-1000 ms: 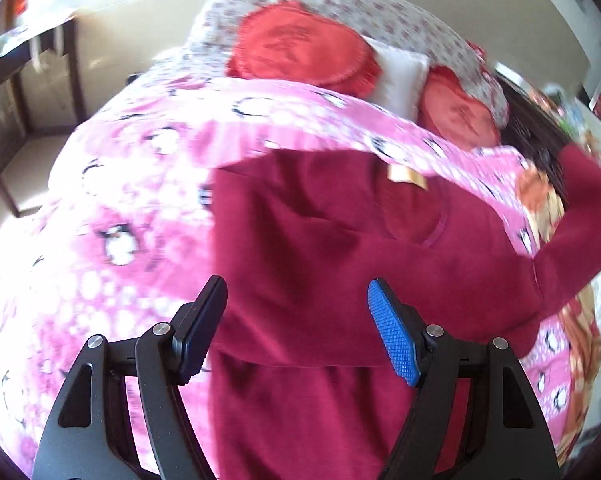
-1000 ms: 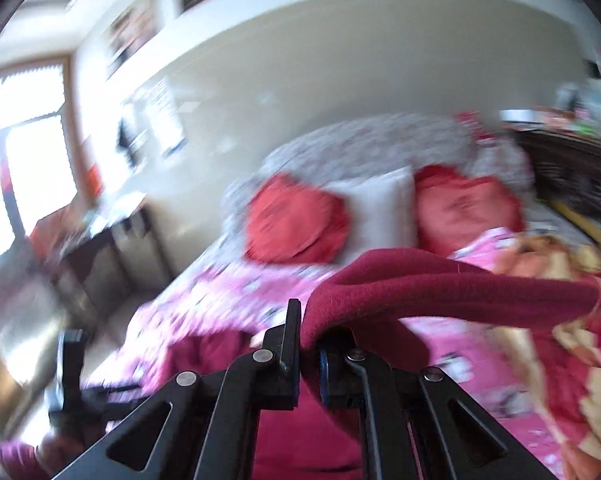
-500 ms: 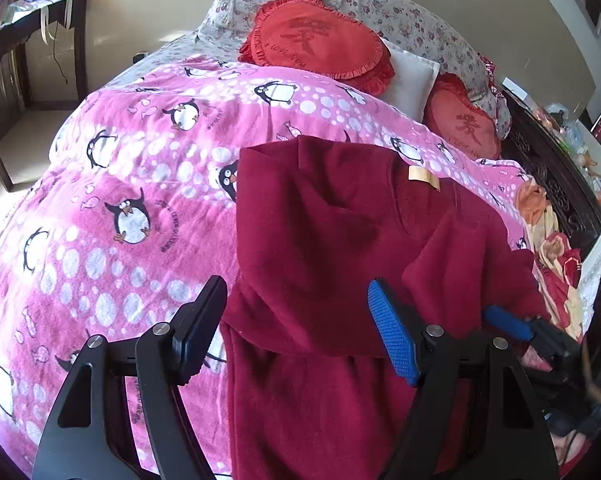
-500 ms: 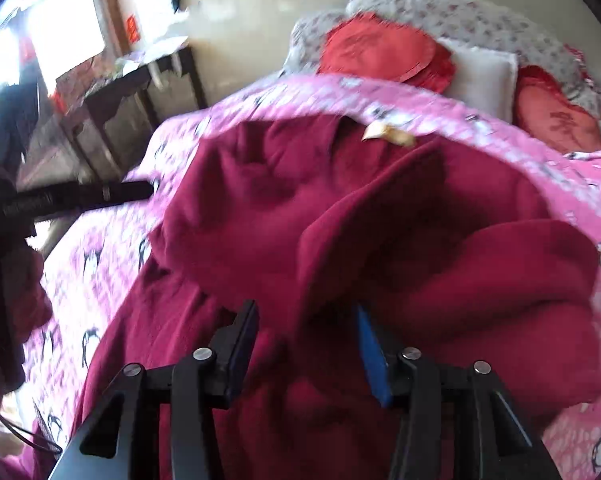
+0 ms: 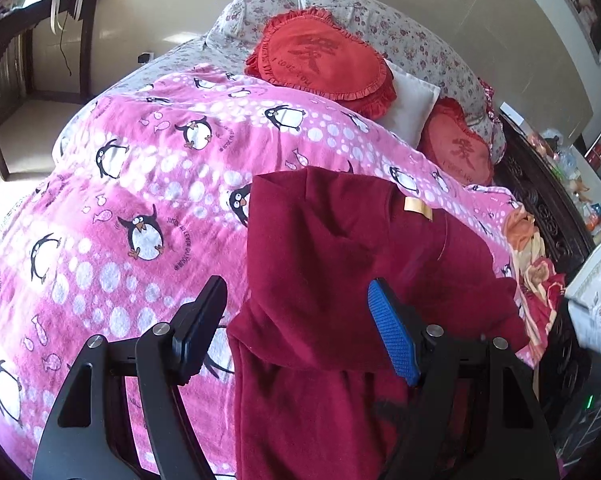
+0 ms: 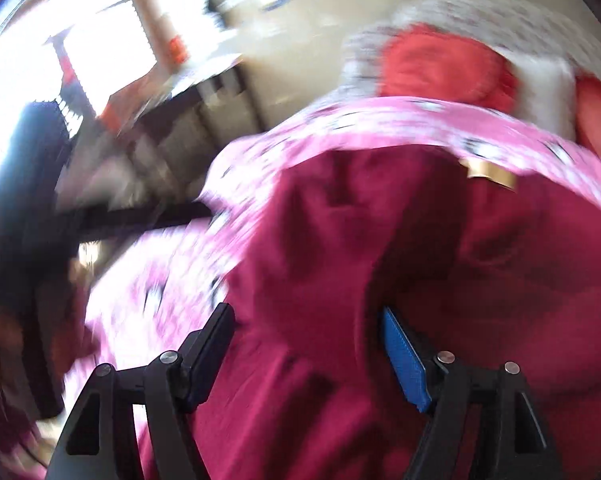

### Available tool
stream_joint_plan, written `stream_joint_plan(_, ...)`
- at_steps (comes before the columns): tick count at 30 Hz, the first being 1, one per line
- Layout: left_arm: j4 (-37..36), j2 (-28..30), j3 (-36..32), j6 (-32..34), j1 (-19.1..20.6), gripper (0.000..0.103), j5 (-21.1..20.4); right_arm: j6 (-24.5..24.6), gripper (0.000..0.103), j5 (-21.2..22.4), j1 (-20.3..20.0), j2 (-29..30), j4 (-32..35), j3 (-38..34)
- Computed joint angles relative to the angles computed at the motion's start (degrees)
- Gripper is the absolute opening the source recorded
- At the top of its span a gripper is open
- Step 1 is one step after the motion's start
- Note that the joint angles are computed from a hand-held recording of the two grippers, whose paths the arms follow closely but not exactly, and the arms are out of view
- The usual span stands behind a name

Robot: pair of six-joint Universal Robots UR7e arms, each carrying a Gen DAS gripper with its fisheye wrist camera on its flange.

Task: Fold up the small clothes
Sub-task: 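Move the open left gripper to the remaining sleeve cuff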

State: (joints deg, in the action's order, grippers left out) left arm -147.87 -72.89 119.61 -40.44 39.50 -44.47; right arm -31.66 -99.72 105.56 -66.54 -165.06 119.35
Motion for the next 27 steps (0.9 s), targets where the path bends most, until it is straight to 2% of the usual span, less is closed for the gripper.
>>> stream_joint_plan(2, -0.07, -0.03, 0.08, 0.02, 0.33, 0.073, -0.76, -3.42, 0.072, -1.33, 1.19, -0.18, -0.34, 1.49)
stream_joint_plan(3, -0.04, 0.05, 0.11, -0.01, 0.48, 0.073, -1.05, -3.3, 0.072, -1.41, 1.26, -0.8, -0.58, 2.15)
stream_joint_plan(10, -0.03, 1.26, 0.91, -0.35, 0.93, 0.073, -3.61, 0.94, 0.072, -1.13, -1.51, -7.12, -0.55, 5.32)
stream_joint_plan(14, 3.84, 2.57, 1.69, -2.4, 0.43, 0.073, -4.33, 3.86, 0.072, 0.28, -4.04, -11.17, -0.9, 6.88)
stream_joint_plan(18, 3.89, 4.02, 2.44, -4.07, 1.2, 0.073, -7.18, 5.27, 0.072, 1.09, -5.84, -13.88, -0.31, 7.83)
stream_joint_plan(20, 1.82, 4.74, 2.83, -4.04, 1.67, 0.064, -7.97, 5.44, 0.072, 1.12, -6.35, -14.84, 0.44, 8.02)
stream_joint_plan(22, 2.46, 5.64, 2.02, -4.01, 2.28, 0.034, -9.05, 5.5, 0.072, 1.2, -6.66, -15.07, 0.16, 8.27)
stream_joint_plan(25, 4.19, 5.84, 1.52, -4.15, 1.1, 0.015, -6.96, 5.55, 0.072, 1.09, -6.96, -16.08, -0.16, 8.73)
stream_joint_plan(27, 4.06, 5.14, 1.49, -3.12, -0.16, 0.011, -6.2, 4.98, 0.072, 0.42, -7.05, -17.35, -1.14, 9.34)
